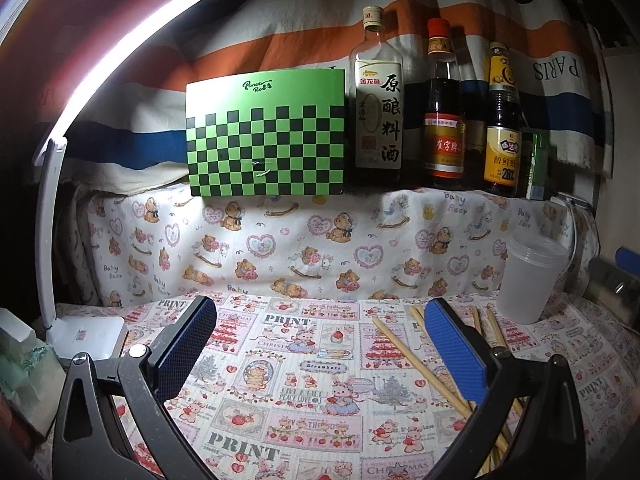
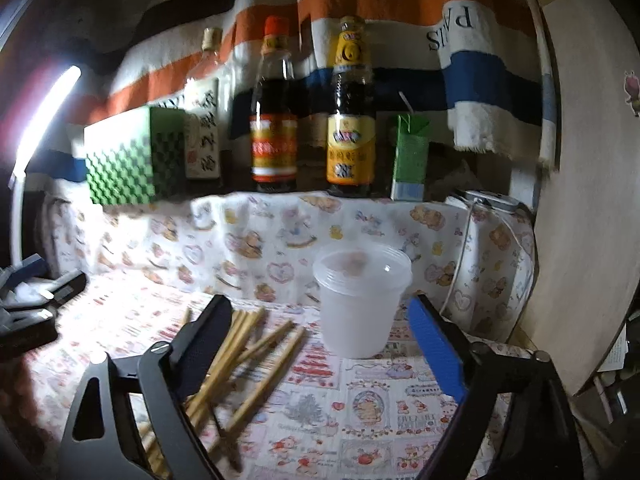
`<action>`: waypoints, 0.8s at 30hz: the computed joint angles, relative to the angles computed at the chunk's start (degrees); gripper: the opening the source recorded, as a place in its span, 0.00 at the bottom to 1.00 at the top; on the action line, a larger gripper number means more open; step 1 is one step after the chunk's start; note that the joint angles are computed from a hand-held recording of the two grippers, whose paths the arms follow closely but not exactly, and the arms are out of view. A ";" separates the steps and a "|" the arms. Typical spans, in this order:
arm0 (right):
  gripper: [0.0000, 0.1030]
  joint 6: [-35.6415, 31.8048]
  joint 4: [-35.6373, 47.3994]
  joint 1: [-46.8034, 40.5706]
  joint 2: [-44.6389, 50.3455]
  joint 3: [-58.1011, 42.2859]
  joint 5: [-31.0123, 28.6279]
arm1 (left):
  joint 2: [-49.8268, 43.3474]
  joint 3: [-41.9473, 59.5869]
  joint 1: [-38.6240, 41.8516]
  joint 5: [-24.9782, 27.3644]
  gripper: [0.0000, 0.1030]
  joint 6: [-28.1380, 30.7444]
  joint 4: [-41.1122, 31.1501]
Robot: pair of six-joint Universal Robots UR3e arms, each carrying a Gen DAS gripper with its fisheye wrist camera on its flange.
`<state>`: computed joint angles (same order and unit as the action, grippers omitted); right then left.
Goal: Organize utensils
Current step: 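Close the right tool on a bamboo chopstick while the left tool grasps another chopstick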
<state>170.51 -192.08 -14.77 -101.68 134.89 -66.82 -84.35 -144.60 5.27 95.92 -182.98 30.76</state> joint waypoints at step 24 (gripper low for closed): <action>0.21 6.43 71.61 16.58 41.08 -72.67 -7.46 | 12.84 -1.26 20.39 -17.05 1.00 -0.10 -15.23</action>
<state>176.94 -120.47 1.80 -60.60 62.22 -74.28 -71.52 -145.85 25.66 78.87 -183.08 15.53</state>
